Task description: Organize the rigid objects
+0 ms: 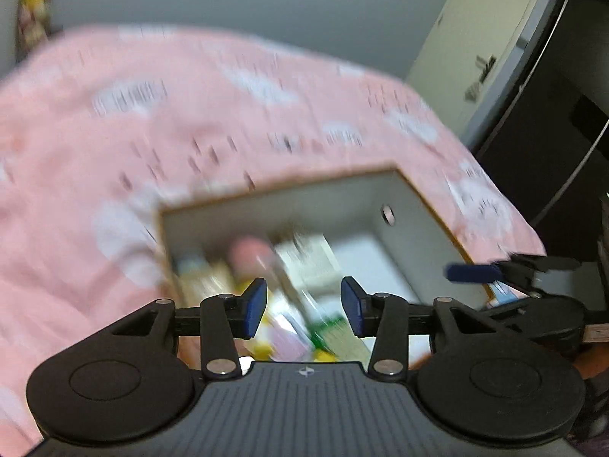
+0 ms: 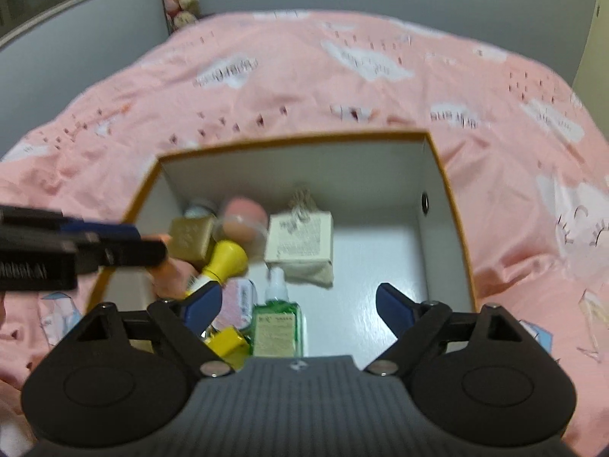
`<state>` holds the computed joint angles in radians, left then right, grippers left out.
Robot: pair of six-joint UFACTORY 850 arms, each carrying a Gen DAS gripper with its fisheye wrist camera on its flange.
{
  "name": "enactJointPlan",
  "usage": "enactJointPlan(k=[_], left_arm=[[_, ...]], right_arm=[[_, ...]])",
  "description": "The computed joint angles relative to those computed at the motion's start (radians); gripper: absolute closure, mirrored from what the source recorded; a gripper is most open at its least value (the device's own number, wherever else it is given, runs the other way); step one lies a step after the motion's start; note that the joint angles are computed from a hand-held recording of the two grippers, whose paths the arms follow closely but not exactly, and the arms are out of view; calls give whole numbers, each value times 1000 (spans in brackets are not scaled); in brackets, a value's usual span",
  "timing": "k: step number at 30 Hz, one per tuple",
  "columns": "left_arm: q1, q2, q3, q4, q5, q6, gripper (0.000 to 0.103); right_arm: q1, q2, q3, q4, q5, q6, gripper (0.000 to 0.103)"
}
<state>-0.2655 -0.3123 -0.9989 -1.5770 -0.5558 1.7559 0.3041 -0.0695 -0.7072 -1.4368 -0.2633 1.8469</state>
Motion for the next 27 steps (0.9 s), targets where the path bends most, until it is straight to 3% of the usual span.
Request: enactJointPlan(k=[3,7,10,14,18,22,25,27], left_arm=[[24,63,58,-249,39,260,37],[58,135,136,-579,20,605,19],[70,193,219,-820,-21,889,13],[86,241,330,-974,-130,1133,5],[55,251,423,-1198,-187,1272,0],[46,248,478,-1220,-222,1253,0],[39,242,483,-1254,-173,1232,0],[26,231,461,-1280,-84,1240,0]], right_arm=[[43,45,27,-137,-63,137,7],[117,90,65,-293,-202,296,5],[197,111,98,-368,-349,427,3],[321,100,132,-390,-563,518,3],[427,40,138,-337,-711,522,3],[486,-25,130,-276,-778,562,3],[515,-62,128,-244,-793,595,3],[522,-82,124,-237,-787,602,3]])
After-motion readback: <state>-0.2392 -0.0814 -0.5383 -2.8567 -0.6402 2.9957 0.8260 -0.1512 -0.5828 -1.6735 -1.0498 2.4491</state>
